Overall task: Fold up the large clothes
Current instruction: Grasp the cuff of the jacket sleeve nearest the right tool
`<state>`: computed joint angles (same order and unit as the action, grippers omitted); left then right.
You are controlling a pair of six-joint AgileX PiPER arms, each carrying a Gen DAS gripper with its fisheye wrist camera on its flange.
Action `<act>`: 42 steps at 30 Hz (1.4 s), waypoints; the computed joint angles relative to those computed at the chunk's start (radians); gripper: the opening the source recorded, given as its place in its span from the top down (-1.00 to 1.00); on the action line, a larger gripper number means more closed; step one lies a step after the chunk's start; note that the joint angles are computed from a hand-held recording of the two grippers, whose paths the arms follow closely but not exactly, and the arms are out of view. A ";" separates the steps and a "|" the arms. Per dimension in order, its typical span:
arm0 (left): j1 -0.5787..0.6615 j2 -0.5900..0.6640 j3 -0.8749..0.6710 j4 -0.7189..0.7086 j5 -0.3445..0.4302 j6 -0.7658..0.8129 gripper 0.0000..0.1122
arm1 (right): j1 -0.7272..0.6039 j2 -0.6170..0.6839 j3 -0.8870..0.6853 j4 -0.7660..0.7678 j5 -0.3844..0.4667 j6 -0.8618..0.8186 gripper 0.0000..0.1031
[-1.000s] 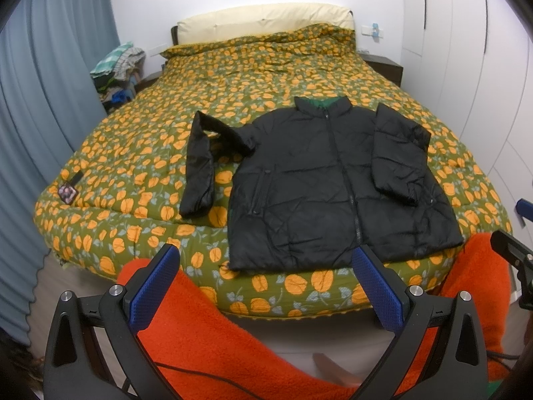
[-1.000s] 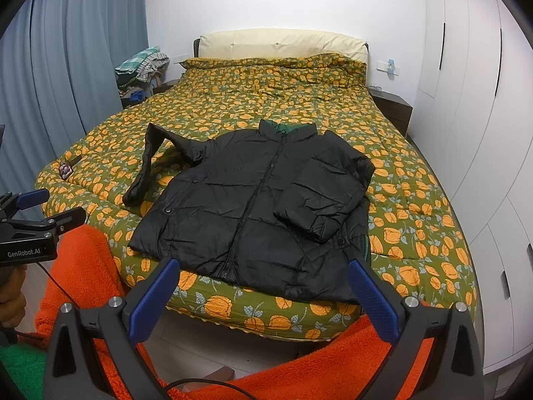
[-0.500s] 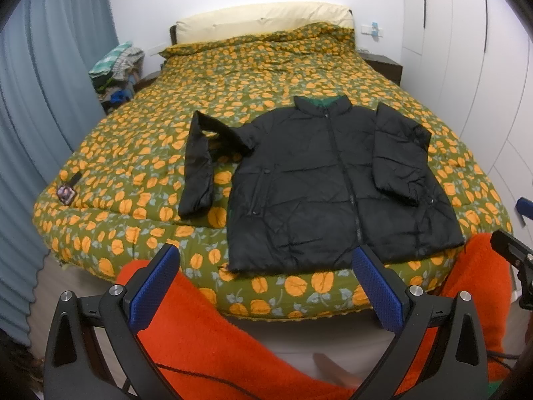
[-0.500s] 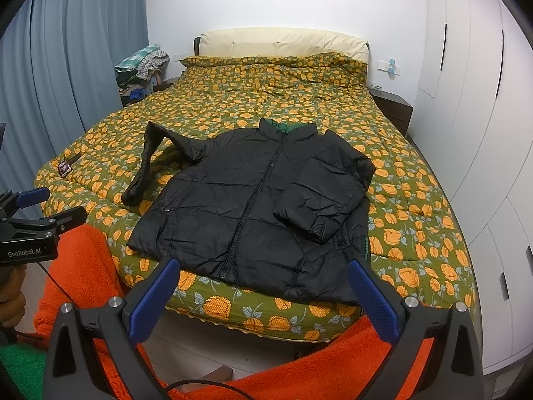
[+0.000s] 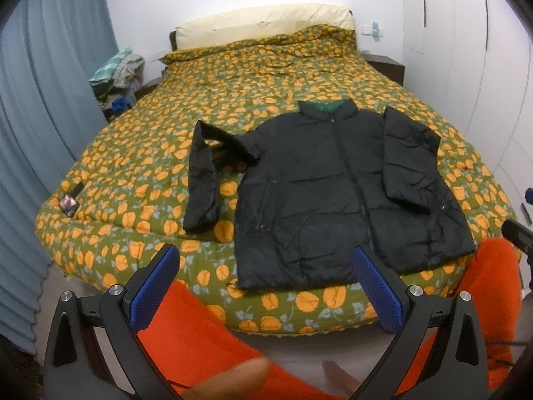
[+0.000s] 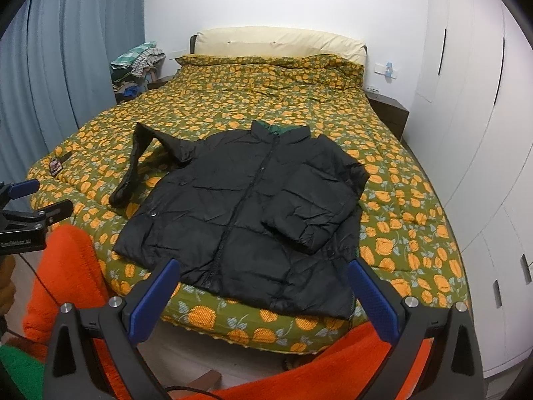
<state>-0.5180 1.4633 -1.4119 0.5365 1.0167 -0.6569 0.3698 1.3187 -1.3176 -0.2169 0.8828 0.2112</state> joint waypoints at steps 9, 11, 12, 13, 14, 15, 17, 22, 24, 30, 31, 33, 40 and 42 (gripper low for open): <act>0.007 0.026 0.000 0.078 -0.073 -0.024 -0.83 | -0.080 0.054 -0.033 0.038 -0.079 -0.069 -0.99; 0.003 0.040 -0.003 0.111 -0.069 -0.032 -0.83 | -0.121 0.064 -0.029 0.078 -0.127 -0.114 -0.99; 0.008 0.045 -0.001 0.112 -0.078 -0.031 -0.83 | -0.145 0.071 -0.028 0.108 -0.149 -0.151 -0.99; 0.016 0.048 0.003 0.107 -0.089 -0.028 -0.83 | -0.168 0.084 -0.035 0.134 -0.157 -0.188 -0.99; 0.022 0.052 0.003 0.104 -0.094 -0.026 -0.83 | -0.187 0.100 -0.046 0.144 -0.155 -0.209 -0.99; 0.028 0.061 0.000 0.095 -0.093 -0.021 -0.83 | -0.211 0.117 -0.057 0.166 -0.155 -0.239 -0.99; 0.046 0.080 -0.016 0.044 -0.092 0.017 -0.83 | -0.257 0.165 -0.094 0.200 -0.140 -0.286 -0.99; 0.056 0.100 -0.035 -0.006 -0.096 0.034 -0.83 | -0.319 0.378 -0.244 0.306 -0.061 -0.514 -0.99; 0.041 0.103 -0.037 0.029 -0.086 0.008 -0.83 | -0.298 0.491 -0.332 0.336 -0.021 -0.580 -0.99; 0.075 0.094 -0.031 -0.009 -0.072 0.001 -0.83 | -0.176 0.783 -0.516 0.224 -0.078 -0.671 -0.96; 0.080 0.093 -0.028 -0.008 -0.066 -0.002 -0.83 | -0.163 0.842 -0.560 0.157 -0.087 -0.626 -0.94; 0.093 0.086 -0.017 -0.010 -0.060 -0.006 -0.83 | -0.167 0.946 -0.672 0.120 -0.034 -0.594 -0.49; 0.170 0.087 0.014 -0.110 -0.089 0.025 -0.83 | -0.300 0.793 -0.600 0.377 -0.074 -0.618 0.76; 0.184 0.102 0.002 -0.151 -0.102 0.056 -0.83 | -0.379 0.694 -0.582 0.450 -0.084 -0.615 0.77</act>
